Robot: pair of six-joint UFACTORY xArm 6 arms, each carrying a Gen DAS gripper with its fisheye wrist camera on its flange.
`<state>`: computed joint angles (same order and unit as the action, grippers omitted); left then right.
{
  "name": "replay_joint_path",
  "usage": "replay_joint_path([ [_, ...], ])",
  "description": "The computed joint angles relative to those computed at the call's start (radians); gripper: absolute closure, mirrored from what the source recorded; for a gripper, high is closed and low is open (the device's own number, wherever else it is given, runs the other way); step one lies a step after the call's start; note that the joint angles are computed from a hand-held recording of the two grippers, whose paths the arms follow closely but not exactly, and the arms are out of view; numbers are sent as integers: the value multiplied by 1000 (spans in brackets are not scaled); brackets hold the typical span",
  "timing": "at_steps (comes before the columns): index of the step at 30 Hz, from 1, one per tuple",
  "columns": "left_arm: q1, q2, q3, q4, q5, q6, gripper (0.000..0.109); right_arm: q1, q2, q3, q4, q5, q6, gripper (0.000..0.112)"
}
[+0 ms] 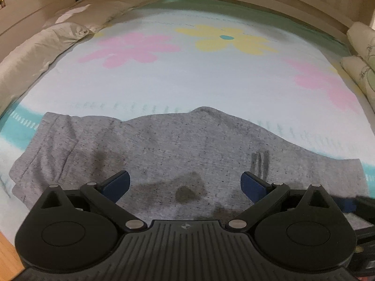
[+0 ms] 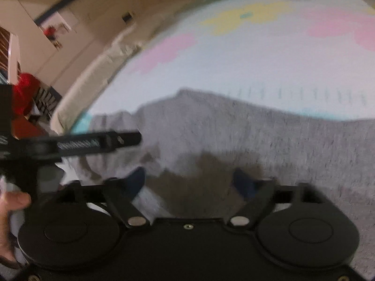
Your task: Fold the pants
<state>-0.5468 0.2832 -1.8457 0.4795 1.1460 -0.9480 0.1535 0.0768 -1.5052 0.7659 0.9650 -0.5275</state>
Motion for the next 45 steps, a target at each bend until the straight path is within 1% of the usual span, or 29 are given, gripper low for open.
replay_joint_path([
  [4, -15, 40, -44, -1, 0, 41, 6, -11, -15, 23, -47, -109, 23, 27],
  [7, -29, 85, -94, -20, 3, 84, 6, -34, -1, 18, -188, -160, 119, 27],
  [9, -40, 112, -124, -35, 12, 114, 6, -50, 3, 25, -265, -192, 157, 27],
  [11, -50, 133, -146, -47, 18, 140, 6, -66, 12, 18, -293, -188, 178, 27],
  [14, -51, 142, -141, -103, -5, 178, 6, -83, 8, 19, -280, -180, 178, 27],
  [18, -44, 152, -127, -178, -11, 200, 6, -86, 0, 29, -266, -166, 124, 27],
  [24, -37, 184, -141, -251, -27, 223, 6, -76, -17, 62, -282, -202, 58, 27],
  [26, -40, 211, -175, -278, -10, 256, 6, -78, -14, 60, -287, -196, 59, 27],
  [27, -47, 219, -184, -262, 2, 258, 6, -79, -11, 58, -287, -193, 65, 27],
  [28, -53, 215, -178, -250, 0, 249, 6, -78, -9, 56, -287, -191, 69, 27],
  [30, -58, 198, -153, -267, -8, 247, 6, -77, -5, 48, -284, -187, 68, 27],
  [33, -66, 150, -87, -274, -21, 239, 6, -64, 4, 32, -265, -190, 61, 27],
  [36, -72, 99, -14, -271, -53, 226, 6, -43, 23, 6, -266, -194, 73, 27],
  [39, -66, 42, 45, -289, -68, 205, 6, -20, 47, -28, -257, -178, 89, 27],
  [40, -64, 16, 67, -280, -74, 198, 6, -10, 54, -41, -257, -169, 98, 27],
  [41, -67, 3, 69, -246, -59, 187, 6, 1, 61, -52, -257, -161, 107, 27],
  [43, -86, -11, 50, -118, 8, 154, 6, 30, 71, -69, -256, -147, 117, 27],
  [44, -91, -25, 55, -57, 26, 131, 6, 49, 72, -69, -263, -151, 127, 27],
  [45, -92, -30, 51, -22, 41, 114, 6, 66, 73, -67, -274, -153, 132, 27],
])
